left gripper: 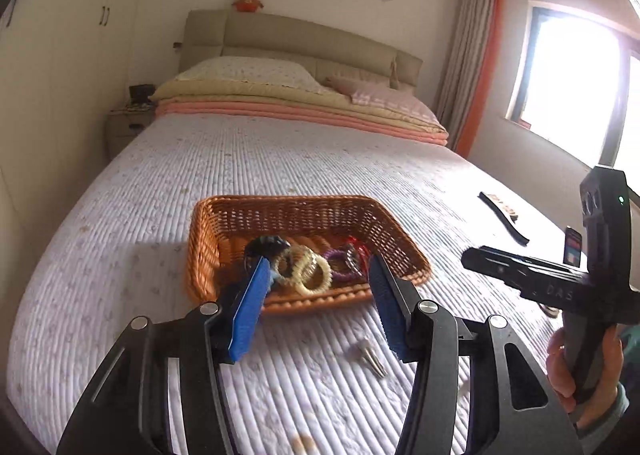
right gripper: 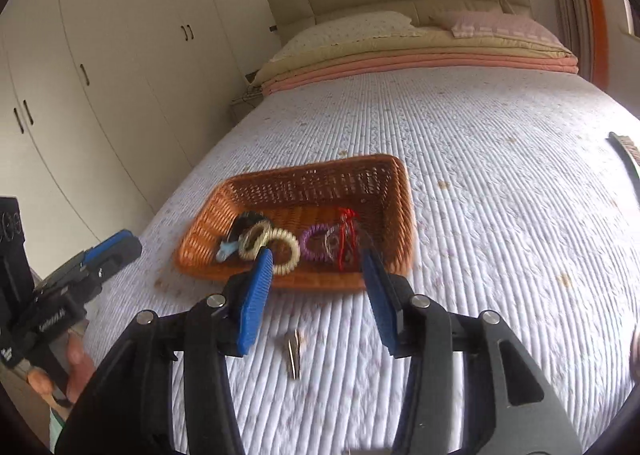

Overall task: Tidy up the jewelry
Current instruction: 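Lower the red cord and gold charm into the wicker basket and open both tools, then grasp the silver hair clip with the left tool while the right tool grasps the other silver clip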

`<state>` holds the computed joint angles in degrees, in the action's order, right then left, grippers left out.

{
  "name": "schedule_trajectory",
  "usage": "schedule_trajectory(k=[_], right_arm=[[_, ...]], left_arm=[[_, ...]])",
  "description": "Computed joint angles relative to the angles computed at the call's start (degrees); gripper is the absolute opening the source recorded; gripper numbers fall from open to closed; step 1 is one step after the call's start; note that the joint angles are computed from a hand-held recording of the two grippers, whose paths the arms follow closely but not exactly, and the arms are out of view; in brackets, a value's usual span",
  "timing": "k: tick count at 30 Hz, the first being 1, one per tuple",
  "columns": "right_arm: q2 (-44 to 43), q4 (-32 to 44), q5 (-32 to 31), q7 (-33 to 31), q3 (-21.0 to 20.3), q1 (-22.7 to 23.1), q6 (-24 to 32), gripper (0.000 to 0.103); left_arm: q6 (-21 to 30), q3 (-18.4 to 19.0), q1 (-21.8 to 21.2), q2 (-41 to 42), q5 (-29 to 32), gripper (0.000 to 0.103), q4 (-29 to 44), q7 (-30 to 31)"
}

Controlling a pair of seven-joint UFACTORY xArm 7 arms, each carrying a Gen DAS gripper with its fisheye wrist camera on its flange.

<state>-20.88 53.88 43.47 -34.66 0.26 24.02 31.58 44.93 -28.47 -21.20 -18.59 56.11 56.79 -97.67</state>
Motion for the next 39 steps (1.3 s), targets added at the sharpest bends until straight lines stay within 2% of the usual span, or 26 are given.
schedule_trajectory(k=[2, 5, 11, 18, 23, 28, 31, 33, 35, 39], right_arm=[[-4.81, -4.13, -0.52, 0.06, -0.68, -0.66, 1.33, 0.044], [-11.85, -10.71, -1.92, 0.49, -2.69, -1.43, 4.71, 0.044], [-19.38, -20.14, -7.01, 5.6, -3.33, -3.64, 8.75, 0.044], [-15.95, -23.38, -9.61, 11.14, -2.23, -3.77, 5.21, 0.044], [-12.48, -23.54, -8.74, 12.2, -1.67, -1.84, -1.62, 0.044], [-8.58, -22.33, -11.86, 15.51, 0.67, -0.92, -7.41, 0.044], [-8.01, -23.04, -17.1, 17.38, 2.81, -1.78, -10.28, 0.028], [-7.77, -23.57, -18.37, 16.98, 1.59, -0.72, -11.65, 0.022], [-7.38, -23.09, -17.71, 15.05, -1.2, 1.22, -10.96, 0.021], [-2.8, -18.51, -17.44, 12.43, -2.82, 1.61, -9.47, 0.021]], left_arm=[[2.04, -1.8, -0.98, -0.49, -0.34, 0.05, -0.15, -1.27], [2.27, -3.23, -2.27, -1.29, -1.08, 0.05, -1.52, -4.03], [0.7, -3.09, -3.81, -0.19, -3.48, 0.05, -3.97, -6.88], [-0.82, -1.89, -5.05, 0.96, -4.48, 0.05, -5.98, -7.06], [-3.06, -0.45, -5.22, 3.06, -4.03, 0.05, -6.22, -7.04], [-5.13, 1.33, -6.01, 6.43, -3.04, 0.05, -5.68, -7.15], [-6.3, 2.86, -6.8, 8.17, -2.94, 0.05, -5.18, -6.54], [-7.74, 4.01, -7.07, 9.49, -2.79, 0.05, -4.61, -6.25], [-8.63, 5.11, -7.37, 11.4, -2.79, 0.05, -3.22, -5.51], [-10.36, 8.04, -8.49, 16.78, -3.58, 0.05, 1.2, -2.73]])
